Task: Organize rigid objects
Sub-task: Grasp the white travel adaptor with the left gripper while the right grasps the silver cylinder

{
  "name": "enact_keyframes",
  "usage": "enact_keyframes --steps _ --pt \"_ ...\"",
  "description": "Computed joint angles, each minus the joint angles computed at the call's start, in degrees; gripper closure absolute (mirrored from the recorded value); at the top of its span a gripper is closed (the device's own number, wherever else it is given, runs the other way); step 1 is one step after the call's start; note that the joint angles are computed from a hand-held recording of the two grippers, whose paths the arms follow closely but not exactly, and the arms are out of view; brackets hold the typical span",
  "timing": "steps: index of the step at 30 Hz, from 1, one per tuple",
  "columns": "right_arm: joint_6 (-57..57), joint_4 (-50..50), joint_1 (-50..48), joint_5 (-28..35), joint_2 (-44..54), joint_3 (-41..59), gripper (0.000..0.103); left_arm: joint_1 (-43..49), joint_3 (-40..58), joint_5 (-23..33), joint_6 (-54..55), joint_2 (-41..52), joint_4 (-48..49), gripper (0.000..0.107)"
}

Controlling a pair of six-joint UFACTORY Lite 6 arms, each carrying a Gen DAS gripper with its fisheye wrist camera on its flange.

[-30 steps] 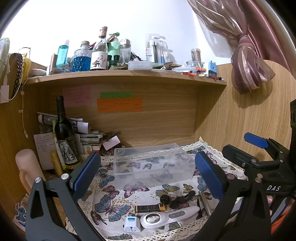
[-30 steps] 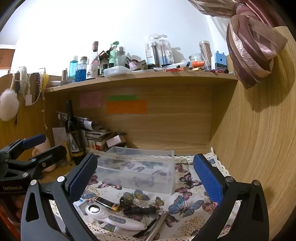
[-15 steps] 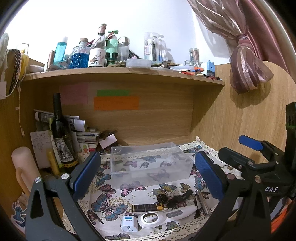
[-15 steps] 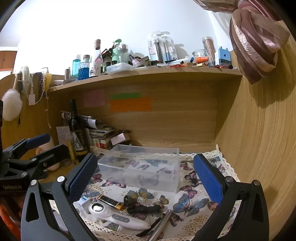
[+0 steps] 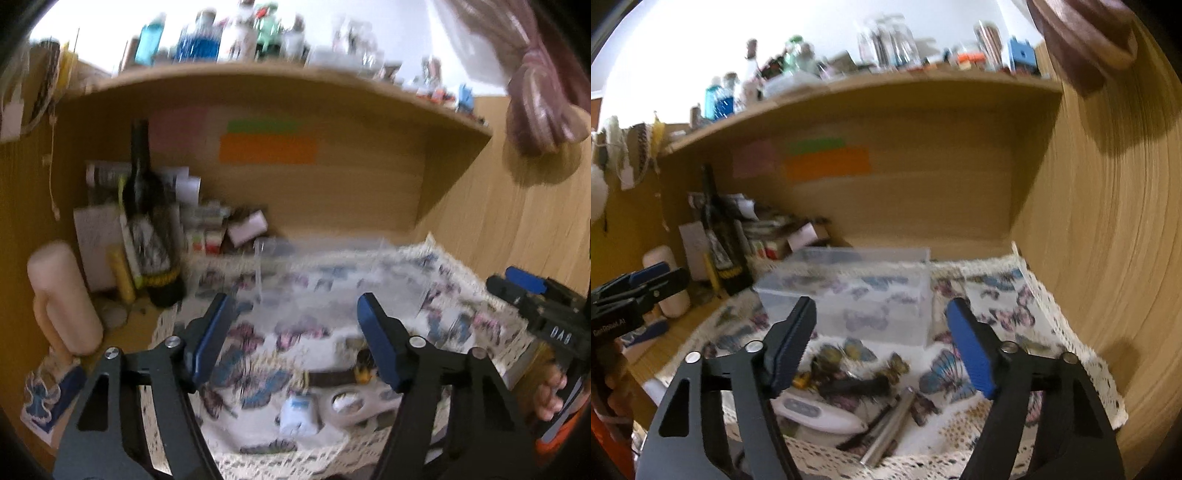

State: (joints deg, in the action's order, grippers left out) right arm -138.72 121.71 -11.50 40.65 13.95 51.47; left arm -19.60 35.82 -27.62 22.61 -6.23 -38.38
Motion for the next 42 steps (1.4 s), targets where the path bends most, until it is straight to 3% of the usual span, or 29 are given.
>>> enact_keyframes --steps 7,10,20,25,29,30,32,42 --pt "1.5 -1.8 0.7 -4.4 7.1 3.6 0.049 2.6 -1.2 2.0 -12.3 8.5 10.5 0.055" --pt "2.2 -2.8 1.3 -5.5 10.6 5.2 0.052 3.0 -1.2 1.7 -17.1 11.7 14.2 0.057" --pt "0.4 -3.9 2.3 -7.9 18.6 8.0 0.052 2.9 2.1 1.9 -23.2 20.3 17.3 0.058" --pt "-4.3 0.6 3.6 -9.5 20.5 8.5 0.055 5.7 3.0 1.6 -31.5 24.1 24.3 0.058" --pt "-2.5 -0.5 4.7 -11.2 22.9 11.9 0.073 3.8 3.7 0.2 -25.3 24.7 17.9 0.06" --pt "-3.1 0.3 5.3 -11.8 23.3 12.5 0.079 3.7 4.3 0.1 -25.0 25.3 17.9 0.069" --pt "-6.4 3.5 5.9 -12.8 22.9 12.2 0.088 3.2 5.1 -0.1 -23.0 26.1 15.7 0.07" --pt "-6.7 4.3 3.6 -9.9 18.2 9.8 0.089 3.3 3.9 0.2 -15.3 20.2 9.9 0.07"
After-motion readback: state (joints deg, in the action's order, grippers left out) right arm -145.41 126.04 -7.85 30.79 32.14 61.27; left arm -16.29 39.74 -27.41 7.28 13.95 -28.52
